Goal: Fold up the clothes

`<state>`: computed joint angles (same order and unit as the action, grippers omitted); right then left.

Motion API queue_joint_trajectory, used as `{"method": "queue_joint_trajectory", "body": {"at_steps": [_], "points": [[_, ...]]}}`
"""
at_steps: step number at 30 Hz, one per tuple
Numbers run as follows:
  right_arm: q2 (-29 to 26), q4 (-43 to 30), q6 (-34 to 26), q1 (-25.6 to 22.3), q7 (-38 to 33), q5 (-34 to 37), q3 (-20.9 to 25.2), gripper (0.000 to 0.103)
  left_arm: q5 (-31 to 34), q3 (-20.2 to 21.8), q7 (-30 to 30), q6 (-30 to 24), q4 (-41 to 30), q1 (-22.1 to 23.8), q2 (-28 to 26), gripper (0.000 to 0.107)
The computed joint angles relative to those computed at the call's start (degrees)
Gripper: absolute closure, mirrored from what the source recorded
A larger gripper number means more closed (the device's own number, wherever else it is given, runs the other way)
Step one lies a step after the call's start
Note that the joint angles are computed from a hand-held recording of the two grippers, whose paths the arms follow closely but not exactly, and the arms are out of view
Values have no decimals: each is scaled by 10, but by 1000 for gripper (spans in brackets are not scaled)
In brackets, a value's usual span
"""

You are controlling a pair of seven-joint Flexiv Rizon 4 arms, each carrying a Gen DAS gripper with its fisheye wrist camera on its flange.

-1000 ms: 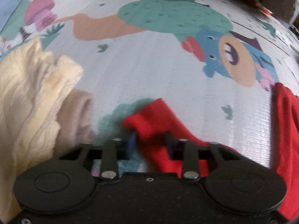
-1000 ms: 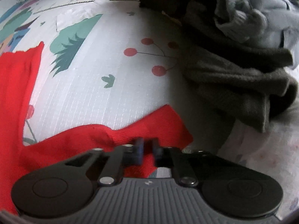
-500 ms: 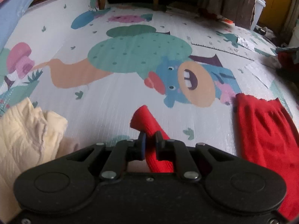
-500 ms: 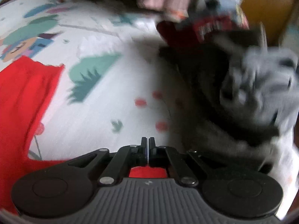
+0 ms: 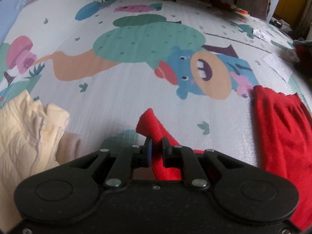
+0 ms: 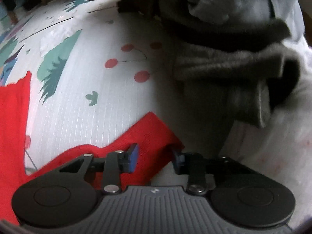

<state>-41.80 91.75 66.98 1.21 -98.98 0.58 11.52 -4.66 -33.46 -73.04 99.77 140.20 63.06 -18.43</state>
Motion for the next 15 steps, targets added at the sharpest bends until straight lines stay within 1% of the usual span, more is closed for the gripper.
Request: {"method": "queue_joint_trajectory", "body": {"at_steps": [1,3,7,9,10,12,13,14,15], "points": [[0,0,0,-3,-5,2,4,95,0,9,0,-1,-1,-7,0,99],[2,2,13,-5,-13,4,7,98,-2,16,4,-2,-1,-13,0,99],[9,20,82,-19,-97,-10,38,98,-2,18,12,-4,0,-13,3,99],[8,19,103,-28,-130,-11,58,98,-6,25,15,-4,1,-19,3,99],[8,18,111,-26,-138,-14,58,98,-8,26,16,-5,1,-20,3,99],[6,26,138,-12,-159,-35,47,98,-10,29,19,-4,2,-23,3,99],[5,32,155,0,-163,-48,33,97,-11,28,20,-4,3,-23,3,98],[4,38,170,18,-156,-61,11,97,-12,31,21,-5,3,-26,3,99],[4,44,179,43,-137,-74,-21,93,-12,38,23,-5,2,-32,3,99]]}}
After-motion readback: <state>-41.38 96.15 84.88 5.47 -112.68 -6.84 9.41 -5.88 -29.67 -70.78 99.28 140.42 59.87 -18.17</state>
